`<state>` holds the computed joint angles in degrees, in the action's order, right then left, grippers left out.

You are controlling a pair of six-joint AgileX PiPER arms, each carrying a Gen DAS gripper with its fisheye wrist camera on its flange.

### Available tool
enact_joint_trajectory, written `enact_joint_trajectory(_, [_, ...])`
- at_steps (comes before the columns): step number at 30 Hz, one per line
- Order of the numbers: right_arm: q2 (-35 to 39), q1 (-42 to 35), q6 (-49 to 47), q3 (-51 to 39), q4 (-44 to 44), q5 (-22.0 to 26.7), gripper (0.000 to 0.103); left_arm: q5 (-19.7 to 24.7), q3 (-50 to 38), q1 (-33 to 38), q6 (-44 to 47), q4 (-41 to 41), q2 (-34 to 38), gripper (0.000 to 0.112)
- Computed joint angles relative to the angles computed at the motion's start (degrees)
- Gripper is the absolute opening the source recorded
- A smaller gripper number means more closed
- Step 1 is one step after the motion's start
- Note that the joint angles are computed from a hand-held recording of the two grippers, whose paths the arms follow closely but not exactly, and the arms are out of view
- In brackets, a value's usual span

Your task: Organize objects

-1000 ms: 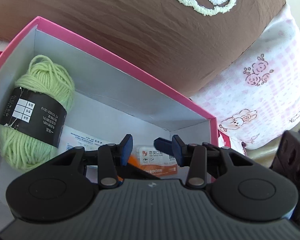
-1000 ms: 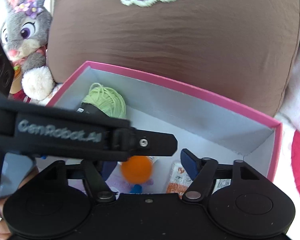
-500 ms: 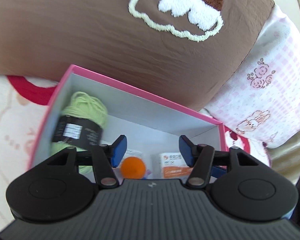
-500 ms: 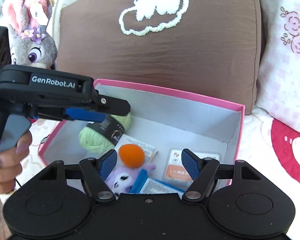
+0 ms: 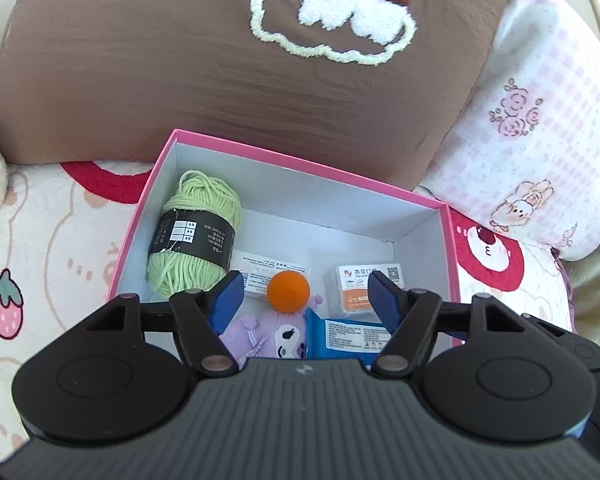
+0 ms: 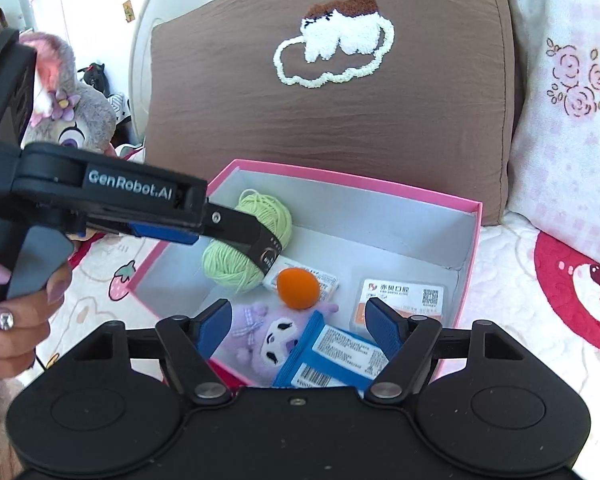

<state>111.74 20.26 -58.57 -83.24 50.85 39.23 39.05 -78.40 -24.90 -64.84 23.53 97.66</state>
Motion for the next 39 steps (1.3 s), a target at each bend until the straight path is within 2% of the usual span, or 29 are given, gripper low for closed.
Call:
enact_joint_trajectory(11, [-5.2,-2.8,2.0,4.6,-1.8,1.6,0.078,9.0,-2.1,-5.3,-0.4,0.1,-0.2,0.074])
enact_joint_trajectory(23, [-15.6,-8.2,3.4,12.2,-4.8,4.4,0.078,21.0,-11.4,-13.9,0.3,2.5,-0.5,0.088])
enact_joint_trajectory(28, [-19.2,-10.7,4.4,14.2,-5.1,5.2,0.079,23.0,-13.4,-16.9,0.2,3.0,-1.4,0.091])
enact_joint_trajectory(39, [-23.1,-9.9,12.8,15.8,-13.6,4.6,0.08,26.6,-12.6,-21.6,-1.8,4.6,-3.1,0.093])
